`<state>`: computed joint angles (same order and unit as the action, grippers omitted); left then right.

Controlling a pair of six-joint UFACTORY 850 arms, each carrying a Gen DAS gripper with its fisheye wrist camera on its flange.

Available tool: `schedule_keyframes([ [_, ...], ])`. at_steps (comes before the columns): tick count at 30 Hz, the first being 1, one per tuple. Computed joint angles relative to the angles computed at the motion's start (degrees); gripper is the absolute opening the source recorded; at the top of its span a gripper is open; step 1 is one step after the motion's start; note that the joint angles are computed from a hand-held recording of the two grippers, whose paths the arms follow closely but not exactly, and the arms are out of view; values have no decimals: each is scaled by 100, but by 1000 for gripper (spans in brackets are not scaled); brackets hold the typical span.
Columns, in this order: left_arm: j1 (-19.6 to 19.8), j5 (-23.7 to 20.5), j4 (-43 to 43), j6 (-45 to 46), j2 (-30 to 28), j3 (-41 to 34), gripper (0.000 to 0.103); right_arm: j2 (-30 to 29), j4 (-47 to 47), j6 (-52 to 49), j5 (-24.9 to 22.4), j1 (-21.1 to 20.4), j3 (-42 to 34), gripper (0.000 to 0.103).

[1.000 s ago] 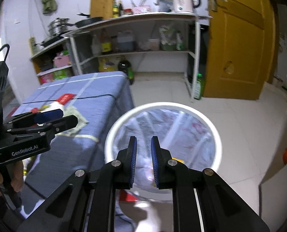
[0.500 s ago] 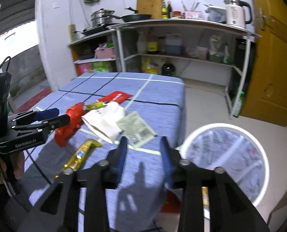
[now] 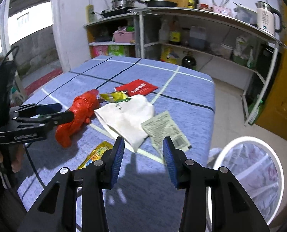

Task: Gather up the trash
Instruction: 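Grasp the red plastic bag with the left tool while the right tool grasps the white paper bag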

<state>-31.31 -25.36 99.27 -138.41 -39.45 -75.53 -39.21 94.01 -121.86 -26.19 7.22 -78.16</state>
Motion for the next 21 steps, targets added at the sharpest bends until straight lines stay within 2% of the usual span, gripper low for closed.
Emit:
schedule_keyframes([
  [5, 39, 97, -862, 911, -221, -301, 64, -271, -621, 723, 49, 26, -393, 44],
  [7, 85, 243, -1208, 1227, -266, -371, 64, -324, -776, 858, -25, 45, -482, 51],
  [10, 85, 189, -1575, 1615, -302, -435, 63, -330, -832, 712, -95, 119, -480, 54],
  [15, 104, 150, -1298, 1281, -208, -296, 45, -427, -1149, 821, 200, 316, -579, 54],
  [20, 149, 170, -1048, 962, -106, -132, 43, -482, -1298, 946, 481, 427, -671, 54],
  [21, 161, 197, -962, 860, -80, -85, 43, -512, -1522, 1156, 475, 438, -720, 50],
])
